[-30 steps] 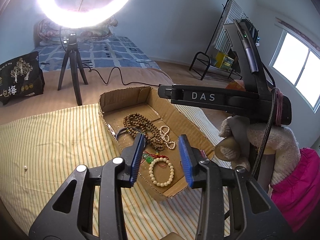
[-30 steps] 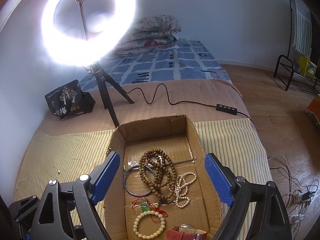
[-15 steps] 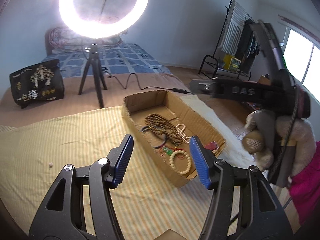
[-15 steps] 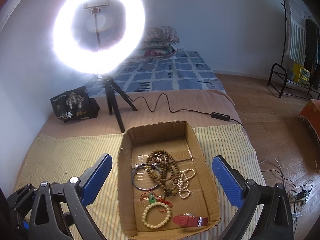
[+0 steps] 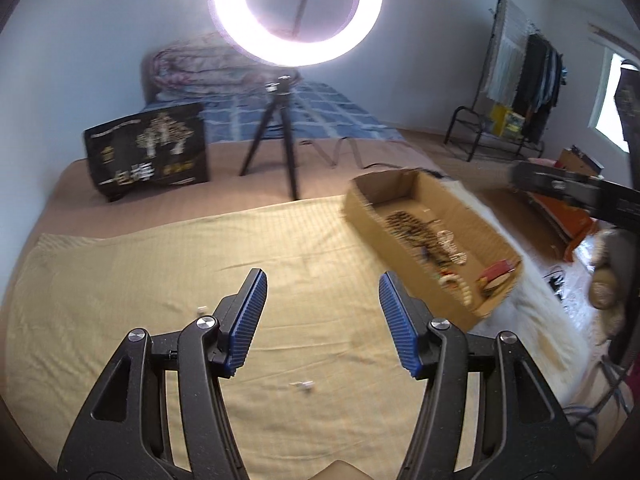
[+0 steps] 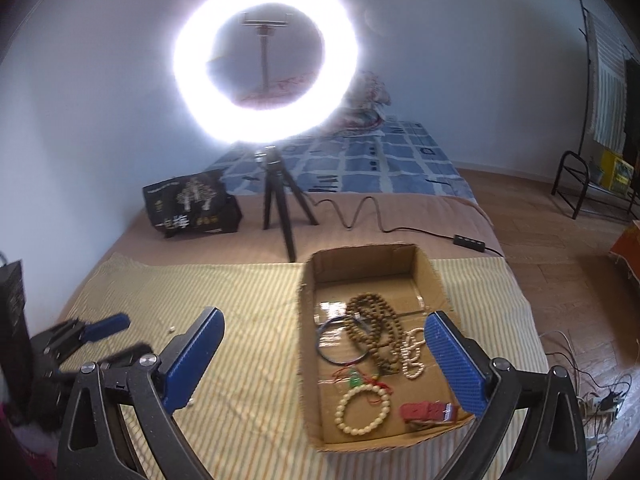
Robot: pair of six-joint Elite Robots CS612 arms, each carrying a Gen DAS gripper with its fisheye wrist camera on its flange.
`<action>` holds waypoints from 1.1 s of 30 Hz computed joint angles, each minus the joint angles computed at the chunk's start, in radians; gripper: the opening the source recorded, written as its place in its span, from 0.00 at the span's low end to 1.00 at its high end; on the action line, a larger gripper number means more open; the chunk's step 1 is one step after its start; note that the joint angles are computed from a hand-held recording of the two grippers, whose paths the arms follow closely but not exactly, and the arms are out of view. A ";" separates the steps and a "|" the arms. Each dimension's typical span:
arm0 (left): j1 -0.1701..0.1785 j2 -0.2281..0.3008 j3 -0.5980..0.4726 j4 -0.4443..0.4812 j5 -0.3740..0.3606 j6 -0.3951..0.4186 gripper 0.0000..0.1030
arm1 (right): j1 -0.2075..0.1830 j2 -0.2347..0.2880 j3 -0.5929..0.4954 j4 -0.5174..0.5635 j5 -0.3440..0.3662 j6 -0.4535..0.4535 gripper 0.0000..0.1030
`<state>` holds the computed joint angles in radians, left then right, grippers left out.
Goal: Organize jewelry
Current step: 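Move the right tool over the pearl earring on the sheet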
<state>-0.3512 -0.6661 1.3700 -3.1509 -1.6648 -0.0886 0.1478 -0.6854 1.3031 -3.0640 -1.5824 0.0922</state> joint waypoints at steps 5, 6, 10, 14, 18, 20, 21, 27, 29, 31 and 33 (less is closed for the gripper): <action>0.021 0.005 0.006 -0.002 0.046 0.014 0.58 | 0.022 0.004 0.007 -0.010 0.024 -0.038 0.98; 0.027 0.009 0.004 0.001 0.050 0.015 0.58 | 0.027 0.007 0.006 -0.007 0.033 -0.048 0.98; 0.043 0.021 -0.007 0.025 0.062 0.032 0.58 | 0.044 0.020 -0.004 0.024 0.071 -0.092 0.89; 0.058 0.038 -0.025 0.061 0.053 0.025 0.58 | 0.057 0.040 -0.015 0.072 0.122 -0.115 0.81; 0.069 0.056 -0.044 0.086 0.039 0.004 0.55 | 0.066 0.062 -0.026 0.125 0.172 -0.125 0.73; 0.072 0.065 -0.058 0.111 0.037 0.003 0.44 | 0.069 0.072 -0.032 0.147 0.192 -0.124 0.67; 0.073 0.070 -0.065 0.122 0.039 0.005 0.43 | 0.070 0.076 -0.034 0.159 0.198 -0.125 0.66; 0.078 0.101 -0.104 0.159 0.013 0.008 0.32 | 0.077 0.111 -0.074 0.239 0.230 -0.111 0.51; 0.079 0.112 -0.119 0.171 0.006 0.000 0.32 | 0.079 0.124 -0.091 0.262 0.241 -0.107 0.46; 0.081 0.124 -0.137 0.185 -0.006 -0.005 0.32 | 0.080 0.134 -0.103 0.277 0.247 -0.104 0.41; 0.081 0.132 -0.150 0.194 -0.009 -0.007 0.31 | 0.082 0.145 -0.116 0.290 0.248 -0.098 0.39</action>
